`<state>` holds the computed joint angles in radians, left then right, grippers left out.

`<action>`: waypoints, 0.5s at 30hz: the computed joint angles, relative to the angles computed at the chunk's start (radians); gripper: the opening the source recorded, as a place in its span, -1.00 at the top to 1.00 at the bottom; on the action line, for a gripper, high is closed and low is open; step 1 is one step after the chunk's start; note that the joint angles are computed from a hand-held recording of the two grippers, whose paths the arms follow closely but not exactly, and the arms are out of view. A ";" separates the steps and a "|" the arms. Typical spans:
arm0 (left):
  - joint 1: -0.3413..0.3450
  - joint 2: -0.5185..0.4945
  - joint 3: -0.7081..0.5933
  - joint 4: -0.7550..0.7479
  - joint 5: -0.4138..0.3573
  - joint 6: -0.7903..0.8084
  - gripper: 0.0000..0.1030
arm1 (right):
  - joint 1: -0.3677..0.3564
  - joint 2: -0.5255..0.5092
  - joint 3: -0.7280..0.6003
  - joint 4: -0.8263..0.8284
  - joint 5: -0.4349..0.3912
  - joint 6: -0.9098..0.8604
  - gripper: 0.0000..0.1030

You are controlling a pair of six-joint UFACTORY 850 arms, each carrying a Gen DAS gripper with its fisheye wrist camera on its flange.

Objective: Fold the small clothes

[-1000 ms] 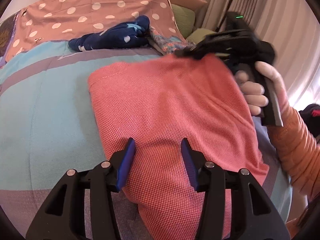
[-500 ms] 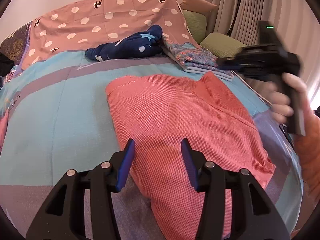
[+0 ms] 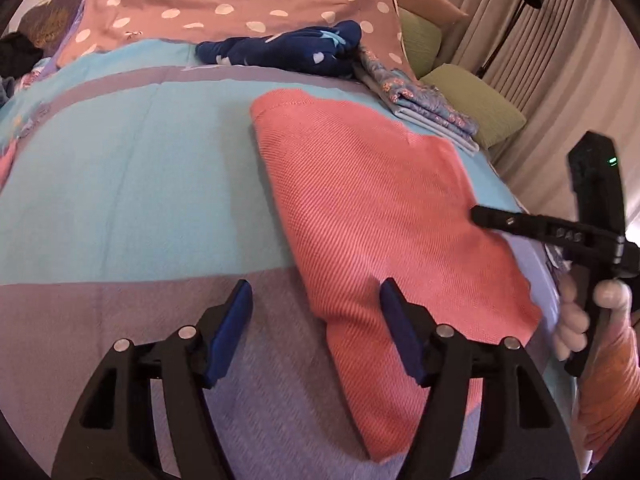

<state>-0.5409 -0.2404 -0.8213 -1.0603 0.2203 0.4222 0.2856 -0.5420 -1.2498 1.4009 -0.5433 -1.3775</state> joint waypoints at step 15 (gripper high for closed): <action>-0.086 0.035 0.042 -0.259 0.046 0.262 -0.32 | 0.019 0.135 0.224 0.074 0.027 -0.122 0.02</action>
